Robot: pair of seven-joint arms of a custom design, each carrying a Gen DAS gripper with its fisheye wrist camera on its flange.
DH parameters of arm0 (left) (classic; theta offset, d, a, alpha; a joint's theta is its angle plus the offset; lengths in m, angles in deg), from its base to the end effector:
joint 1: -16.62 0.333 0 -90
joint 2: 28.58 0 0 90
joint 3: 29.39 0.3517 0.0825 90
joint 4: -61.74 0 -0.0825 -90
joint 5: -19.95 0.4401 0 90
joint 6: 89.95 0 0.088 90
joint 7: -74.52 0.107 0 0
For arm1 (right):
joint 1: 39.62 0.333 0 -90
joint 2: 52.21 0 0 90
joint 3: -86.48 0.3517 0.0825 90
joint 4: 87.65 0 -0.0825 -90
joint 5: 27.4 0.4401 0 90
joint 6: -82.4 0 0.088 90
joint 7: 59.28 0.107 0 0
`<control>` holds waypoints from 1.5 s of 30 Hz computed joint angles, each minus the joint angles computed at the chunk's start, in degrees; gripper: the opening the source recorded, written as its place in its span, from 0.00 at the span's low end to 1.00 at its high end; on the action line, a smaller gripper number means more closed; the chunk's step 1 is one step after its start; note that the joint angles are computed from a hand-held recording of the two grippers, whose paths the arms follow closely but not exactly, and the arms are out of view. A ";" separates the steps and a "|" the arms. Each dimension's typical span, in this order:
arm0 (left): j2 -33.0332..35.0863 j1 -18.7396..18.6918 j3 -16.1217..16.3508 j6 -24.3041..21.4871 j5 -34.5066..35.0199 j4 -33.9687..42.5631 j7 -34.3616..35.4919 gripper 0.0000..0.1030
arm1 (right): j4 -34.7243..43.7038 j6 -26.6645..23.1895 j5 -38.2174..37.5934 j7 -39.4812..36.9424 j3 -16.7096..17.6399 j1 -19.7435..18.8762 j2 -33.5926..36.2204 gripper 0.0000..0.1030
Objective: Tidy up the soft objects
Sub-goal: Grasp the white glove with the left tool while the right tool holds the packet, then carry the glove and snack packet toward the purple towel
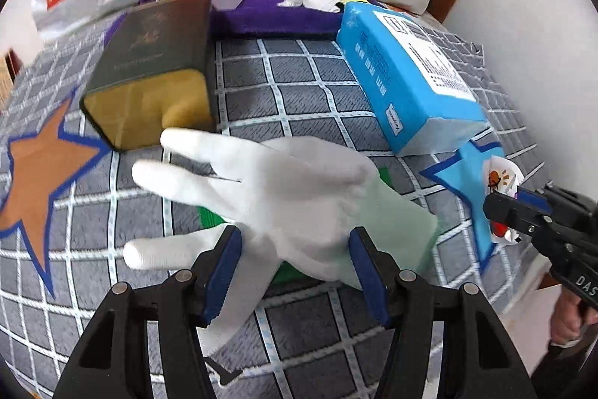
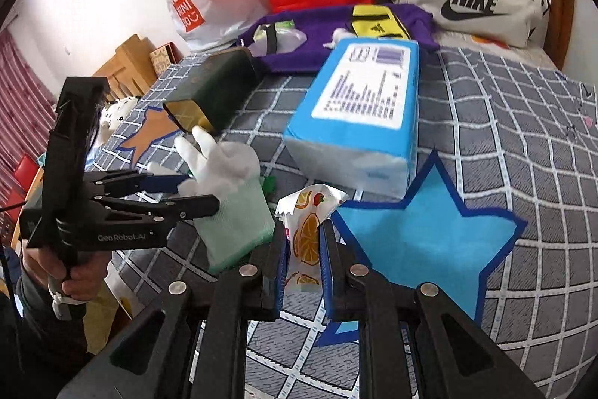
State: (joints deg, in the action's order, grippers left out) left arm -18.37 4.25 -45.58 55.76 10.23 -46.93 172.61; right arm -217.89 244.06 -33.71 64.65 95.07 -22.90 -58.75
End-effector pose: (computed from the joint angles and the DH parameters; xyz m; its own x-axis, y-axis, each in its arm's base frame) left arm 0.6157 -0.3215 0.4728 -0.5089 -0.8505 0.1331 -0.7906 0.4007 -0.4630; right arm 0.5293 0.2586 0.4849 0.0276 -0.9680 -0.2493 -0.8164 0.1221 -0.5645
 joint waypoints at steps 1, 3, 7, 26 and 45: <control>-0.03 -0.32 0.21 0.77 1.18 -0.24 -0.67 0.42 | -0.10 -0.12 -0.33 0.44 0.08 -0.10 0.16 0.15; -0.13 -0.44 0.31 2.16 2.39 -0.59 -0.92 0.25 | -0.35 0.08 0.48 0.23 -0.11 0.11 0.32 0.15; -0.75 1.62 -0.57 2.02 -4.96 -0.55 3.08 0.12 | -0.80 0.47 1.03 0.44 -0.18 0.25 0.37 0.15; -10.01 1.67 3.38 7.38 -17.53 -6.55 6.97 0.12 | -3.87 1.67 -7.20 9.35 3.88 -3.44 -5.87 0.15; -13.12 -0.81 5.28 8.59 -17.39 -6.56 6.85 0.12 | -0.69 -0.56 -14.73 14.28 6.67 -6.87 -8.06 0.15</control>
